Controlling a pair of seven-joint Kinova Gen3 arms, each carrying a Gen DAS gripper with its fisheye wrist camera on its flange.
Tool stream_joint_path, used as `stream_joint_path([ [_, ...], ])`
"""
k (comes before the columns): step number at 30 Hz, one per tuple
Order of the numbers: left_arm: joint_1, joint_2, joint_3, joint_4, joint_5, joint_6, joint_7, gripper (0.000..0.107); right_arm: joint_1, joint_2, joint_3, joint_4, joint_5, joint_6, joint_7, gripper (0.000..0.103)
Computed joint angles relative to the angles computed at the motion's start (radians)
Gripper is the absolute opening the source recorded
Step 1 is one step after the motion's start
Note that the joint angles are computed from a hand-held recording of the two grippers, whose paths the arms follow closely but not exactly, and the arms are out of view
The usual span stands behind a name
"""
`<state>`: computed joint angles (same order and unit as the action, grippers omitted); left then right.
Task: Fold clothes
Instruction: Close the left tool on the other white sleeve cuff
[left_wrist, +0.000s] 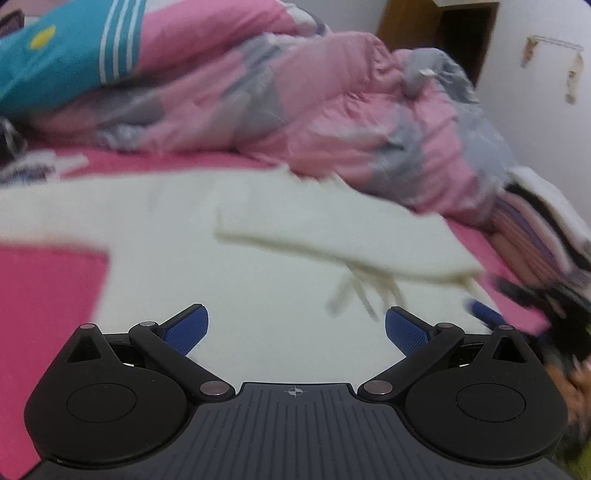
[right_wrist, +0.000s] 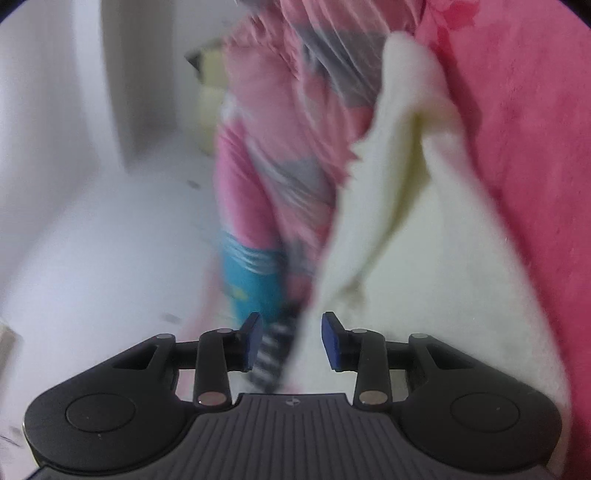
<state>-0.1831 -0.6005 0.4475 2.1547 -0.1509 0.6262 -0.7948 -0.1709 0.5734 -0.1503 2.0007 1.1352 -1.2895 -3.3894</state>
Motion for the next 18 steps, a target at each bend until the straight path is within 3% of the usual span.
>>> stream_joint_path([
  [4, -0.072, 0.156, -0.024, -0.058, -0.063, -0.043, -0.008, 0.098, 0.002, 0.028, -0.002, -0.024, 0.007, -0.038, 0.018, 0.051],
  [6, -0.042, 0.242, -0.100, -0.076, -0.057, -0.077, -0.023, 0.093, -0.006, 0.023, 0.005, -0.042, 0.028, -0.028, 0.011, 0.053],
  [11, -0.003, 0.399, -0.200, -0.120, -0.063, -0.112, 0.004, 0.073, -0.022, 0.011, 0.015, -0.060, 0.046, -0.006, -0.005, 0.054],
  [14, 0.016, 0.431, -0.208, -0.116, -0.121, -0.141, 0.055, 0.067, -0.023, 0.000, 0.019, -0.054, 0.051, -0.002, -0.005, 0.054],
  [16, 0.019, 0.447, -0.189, -0.115, -0.192, -0.153, 0.114, 0.058, -0.025, -0.003, 0.019, -0.052, 0.052, 0.005, -0.003, 0.054],
  [18, 0.040, 0.460, -0.184, -0.115, -0.250, -0.157, 0.151, 0.036, -0.028, -0.007, 0.019, -0.053, 0.052, 0.012, -0.003, 0.054],
])
